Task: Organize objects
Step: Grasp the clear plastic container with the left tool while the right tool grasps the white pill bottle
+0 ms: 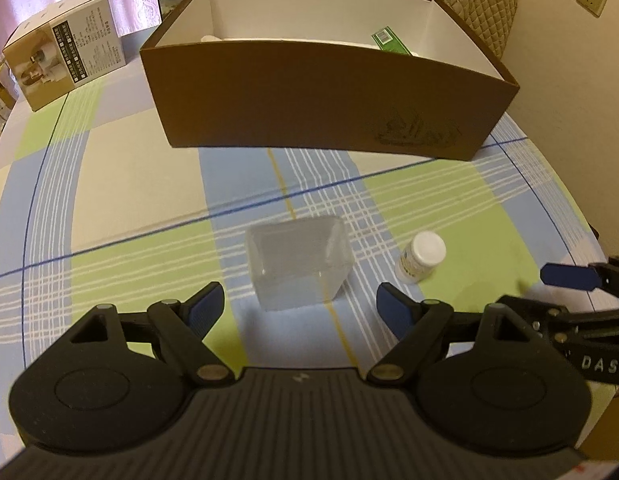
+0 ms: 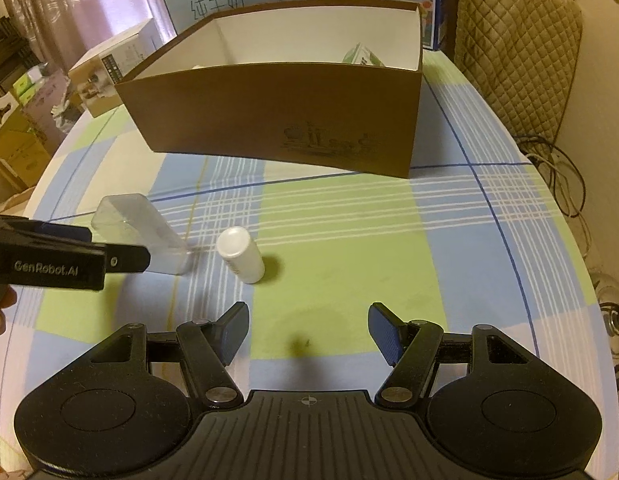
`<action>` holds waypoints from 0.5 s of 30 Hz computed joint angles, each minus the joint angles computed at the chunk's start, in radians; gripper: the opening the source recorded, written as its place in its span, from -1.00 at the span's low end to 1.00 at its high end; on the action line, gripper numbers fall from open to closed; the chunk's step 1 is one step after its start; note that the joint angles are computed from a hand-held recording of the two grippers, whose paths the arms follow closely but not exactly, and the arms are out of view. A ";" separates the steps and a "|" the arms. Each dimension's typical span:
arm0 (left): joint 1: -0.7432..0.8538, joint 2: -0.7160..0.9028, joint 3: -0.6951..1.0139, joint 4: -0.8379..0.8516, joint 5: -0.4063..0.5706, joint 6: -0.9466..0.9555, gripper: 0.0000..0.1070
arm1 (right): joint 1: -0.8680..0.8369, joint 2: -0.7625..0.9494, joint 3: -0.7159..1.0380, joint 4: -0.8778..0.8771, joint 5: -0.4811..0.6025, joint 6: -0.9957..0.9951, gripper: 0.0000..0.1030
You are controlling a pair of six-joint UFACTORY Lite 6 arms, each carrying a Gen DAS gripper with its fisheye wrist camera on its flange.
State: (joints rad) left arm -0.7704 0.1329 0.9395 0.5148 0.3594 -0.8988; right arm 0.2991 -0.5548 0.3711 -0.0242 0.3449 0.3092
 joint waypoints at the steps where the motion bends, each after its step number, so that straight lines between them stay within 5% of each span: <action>1: 0.001 0.012 0.009 0.010 -0.001 -0.011 0.51 | -0.002 0.001 0.000 0.002 -0.001 -0.002 0.23; 15: 0.002 0.144 0.085 0.113 -0.025 -0.111 0.36 | -0.012 0.031 0.001 0.017 -0.016 -0.015 0.23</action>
State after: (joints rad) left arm -0.7685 0.2772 1.0244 0.6279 0.3344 -1.0095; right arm 0.2872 -0.5236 0.3725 -0.0072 0.3293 0.2942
